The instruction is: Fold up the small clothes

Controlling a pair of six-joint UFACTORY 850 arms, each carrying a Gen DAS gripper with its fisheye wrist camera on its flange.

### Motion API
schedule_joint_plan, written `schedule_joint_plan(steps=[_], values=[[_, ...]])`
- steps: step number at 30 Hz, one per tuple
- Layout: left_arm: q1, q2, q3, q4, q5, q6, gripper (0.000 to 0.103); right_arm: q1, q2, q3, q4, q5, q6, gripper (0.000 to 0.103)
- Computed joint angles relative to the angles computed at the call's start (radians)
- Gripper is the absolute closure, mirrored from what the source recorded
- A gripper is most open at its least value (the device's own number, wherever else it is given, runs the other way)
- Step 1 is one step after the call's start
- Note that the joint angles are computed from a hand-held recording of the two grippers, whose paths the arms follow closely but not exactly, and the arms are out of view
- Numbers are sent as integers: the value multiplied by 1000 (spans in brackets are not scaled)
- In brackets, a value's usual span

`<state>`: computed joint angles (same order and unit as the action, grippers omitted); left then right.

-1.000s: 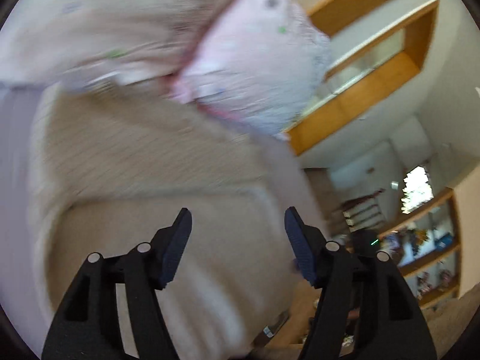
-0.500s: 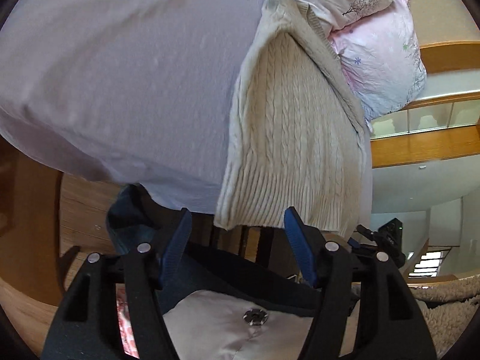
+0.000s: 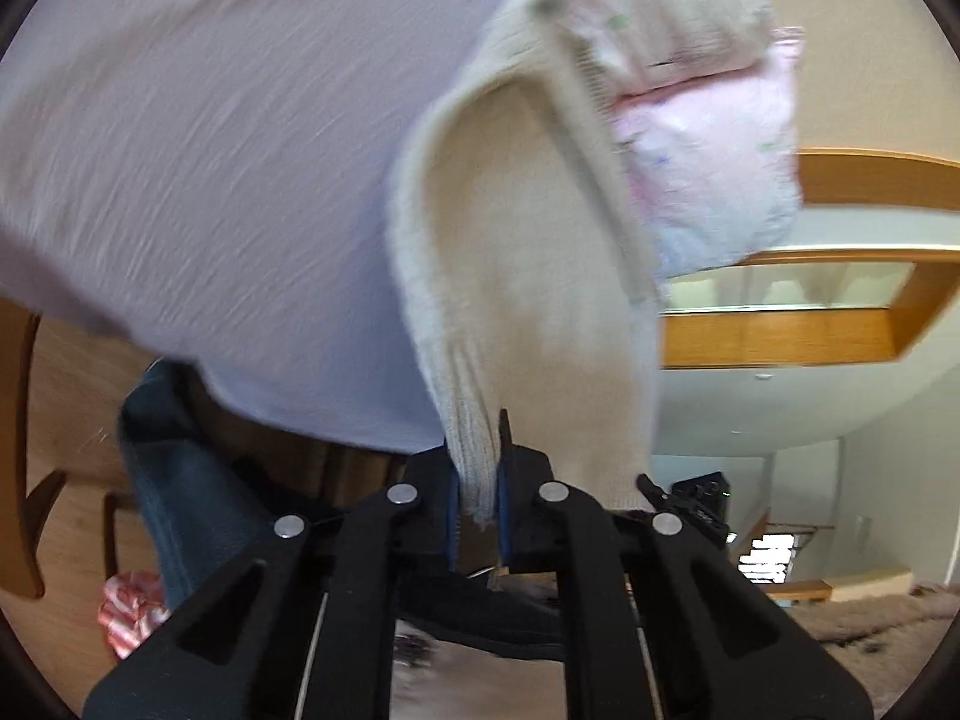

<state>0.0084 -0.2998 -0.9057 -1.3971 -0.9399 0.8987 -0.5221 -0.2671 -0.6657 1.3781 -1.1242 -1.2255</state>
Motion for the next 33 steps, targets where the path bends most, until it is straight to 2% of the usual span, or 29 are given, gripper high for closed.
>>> schedule_joint_plan(steps=[3,5,6,8,9,11,12,13,14,15,17,18,19,21,23,28,30,31,32,33], values=[[-7,-17,-113,-31,-34,47,95,30,14,-78,95,-33,-10,93],[-20,-68,-221,-41,-36,59,95,55,-7,-160,174,-37,-26,93],[-32,-119,-319,-53,-23,71,95,78,-33,-230,225,-22,-37,93],[-54,-193,-454,-88,32,54,95,111,-82,-345,292,24,-44,93],[-67,-234,-529,-94,82,40,94,145,-120,-431,343,93,-57,93],[-101,-340,-715,-39,240,-89,87,188,-174,-551,366,255,-35,90],[-114,-390,-799,45,296,-194,70,214,-220,-628,335,350,32,83],[-125,-458,-890,130,340,-299,53,234,-240,-671,271,431,126,54],[-128,-490,-940,212,342,-403,50,246,-250,-679,248,475,190,38],[-124,-524,-983,254,309,-477,50,251,-251,-668,266,477,219,31],[-116,-531,-991,272,274,-499,42,256,-235,-626,345,430,161,27],[-112,-527,-981,289,270,-456,32,268,-207,-586,351,464,110,20],[-111,-525,-970,347,276,-444,31,277,-186,-556,346,493,79,19],[-103,-562,-1009,471,213,-502,31,285,-165,-505,305,510,95,19],[-95,-593,-1038,509,173,-560,31,278,-166,-477,290,485,145,19],[-90,-671,-1109,523,102,-588,31,271,-162,-416,342,462,145,19],[-91,-687,-1119,485,97,-555,31,274,-171,-417,327,458,151,19],[-92,-706,-1143,469,69,-525,33,276,-168,-414,321,459,151,19],[-91,-713,-1148,440,64,-525,41,277,-168,-414,315,458,152,19],[-90,-735,-1174,423,27,-528,71,276,-161,-406,311,453,151,19]])
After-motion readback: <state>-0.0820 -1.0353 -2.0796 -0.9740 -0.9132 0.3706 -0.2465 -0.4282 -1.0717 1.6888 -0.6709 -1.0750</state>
